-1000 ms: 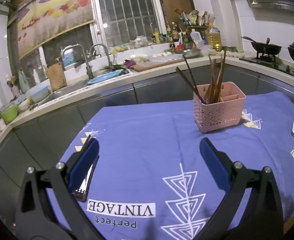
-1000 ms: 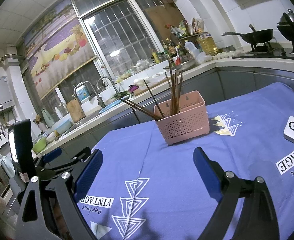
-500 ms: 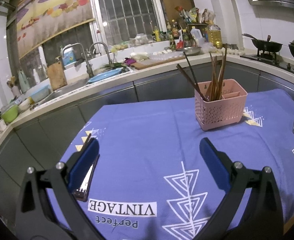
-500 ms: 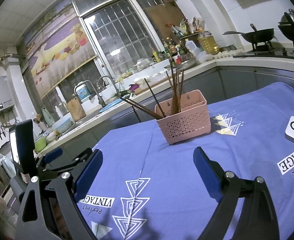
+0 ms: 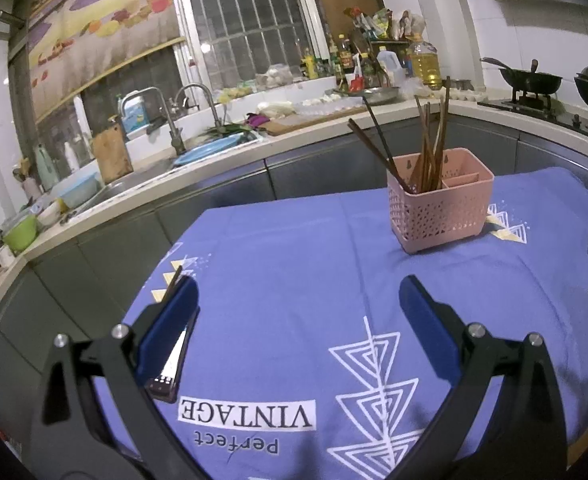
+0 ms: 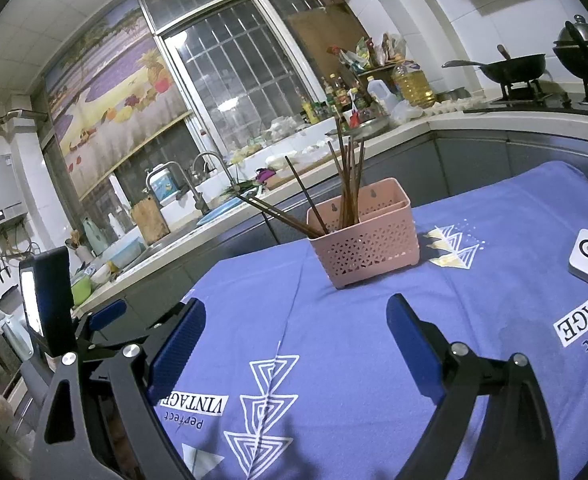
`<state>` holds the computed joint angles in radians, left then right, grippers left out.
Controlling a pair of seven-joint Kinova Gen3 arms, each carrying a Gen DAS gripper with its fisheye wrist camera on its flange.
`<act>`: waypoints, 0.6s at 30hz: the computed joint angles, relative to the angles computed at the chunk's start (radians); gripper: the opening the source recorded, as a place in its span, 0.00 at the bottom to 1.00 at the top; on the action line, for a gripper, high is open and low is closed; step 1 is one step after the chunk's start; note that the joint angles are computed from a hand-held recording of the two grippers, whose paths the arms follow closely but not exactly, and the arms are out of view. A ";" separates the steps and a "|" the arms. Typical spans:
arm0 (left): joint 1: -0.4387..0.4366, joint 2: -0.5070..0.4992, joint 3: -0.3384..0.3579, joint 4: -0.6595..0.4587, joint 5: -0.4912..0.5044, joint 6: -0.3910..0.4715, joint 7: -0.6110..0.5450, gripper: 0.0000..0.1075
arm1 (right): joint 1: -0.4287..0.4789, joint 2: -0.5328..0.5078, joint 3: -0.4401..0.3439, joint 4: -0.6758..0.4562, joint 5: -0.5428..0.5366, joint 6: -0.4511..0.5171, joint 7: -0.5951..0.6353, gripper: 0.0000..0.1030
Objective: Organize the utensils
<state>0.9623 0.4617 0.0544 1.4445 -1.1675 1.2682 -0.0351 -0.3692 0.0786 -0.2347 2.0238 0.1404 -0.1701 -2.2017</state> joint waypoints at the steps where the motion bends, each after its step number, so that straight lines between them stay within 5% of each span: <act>1: -0.001 0.001 0.000 -0.002 0.000 -0.001 -0.002 0.90 | 0.001 0.000 -0.001 0.001 0.003 -0.001 -0.002 0.88; 18: -0.001 -0.005 0.003 0.020 -0.003 -0.008 0.022 0.90 | -0.007 0.005 0.007 0.010 -0.025 -0.011 0.019 0.88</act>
<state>0.9618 0.4565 0.0575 1.4641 -1.1700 1.2606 -0.0133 -0.3757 0.0834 -0.2278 2.0335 0.1159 -0.1814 -2.1823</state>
